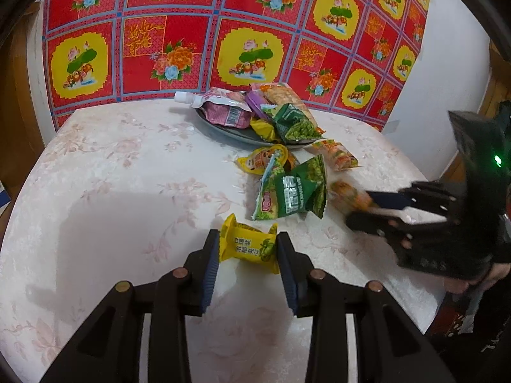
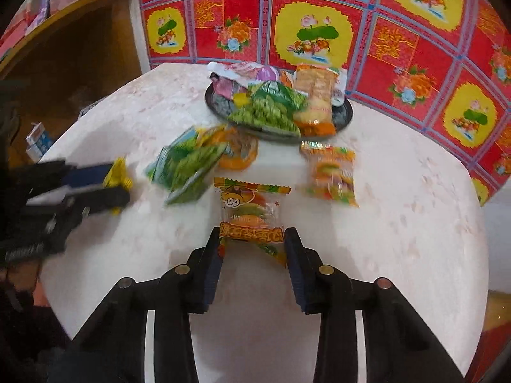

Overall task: Organize snacks
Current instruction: 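Grasp an orange biscuit pack with the right tool while the left tool grasps a yellow candy, then carry the biscuit pack and yellow candy onto the plate and release both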

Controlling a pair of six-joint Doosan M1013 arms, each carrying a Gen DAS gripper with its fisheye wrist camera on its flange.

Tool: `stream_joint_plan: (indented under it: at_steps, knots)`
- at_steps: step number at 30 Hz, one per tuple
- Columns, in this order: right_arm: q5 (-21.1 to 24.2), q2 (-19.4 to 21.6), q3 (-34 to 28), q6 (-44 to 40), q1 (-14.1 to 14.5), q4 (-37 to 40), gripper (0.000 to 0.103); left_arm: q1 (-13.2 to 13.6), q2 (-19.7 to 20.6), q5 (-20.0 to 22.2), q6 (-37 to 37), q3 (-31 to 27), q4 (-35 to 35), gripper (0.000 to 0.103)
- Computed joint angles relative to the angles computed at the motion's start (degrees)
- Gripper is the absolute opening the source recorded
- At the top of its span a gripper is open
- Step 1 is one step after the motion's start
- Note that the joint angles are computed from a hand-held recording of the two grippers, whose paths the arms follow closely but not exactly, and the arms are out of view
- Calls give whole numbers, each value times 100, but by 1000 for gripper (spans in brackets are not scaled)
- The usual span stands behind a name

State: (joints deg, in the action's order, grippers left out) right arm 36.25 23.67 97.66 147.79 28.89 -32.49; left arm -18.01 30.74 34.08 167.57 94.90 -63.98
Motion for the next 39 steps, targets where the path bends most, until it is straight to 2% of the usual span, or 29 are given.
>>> stream_joint_plan:
  at_steps: [5,7,9,12,14,15,17,19,27,35,39]
  knots:
    - [77,-77,99,231,94,-125,43,-17,-12,-35,19,16,12,36]
    - [114,-58,82,320,99,-215,55,-17,-11,-26,12,14,14,36]
    - [103,-18,51,396,83,-314,59,-17,-15,-36,18,21,8,36]
    - [-79,27,14,411,16,-235,59,-13,-13,-27,15,17,6,36]
    - [-166,30,31,558,9,-337,54,-15,-16,-29,7,21,11,36]
    - [-188,22,53,684,20,-463,43,-20,-21,-33,10,27,8,36]
    - [-300,-15,108,793,4,-467,42,-22,-22,-53,14,28,17,36]
    - [-396,-47,162,930,-10,-508,37,-42,-34,-104,19,42,32,36]
    - [-405,-114,236,991,43,-563,35,-28,-48,-145,141,76,-119,34]
    - [-526,-234,372,1390,134,-945,35,-53,-125,-217,89,166,27,33]
    - [-617,-293,412,1527,158,-1096,35,-19,-257,-177,480,283,-320,33]
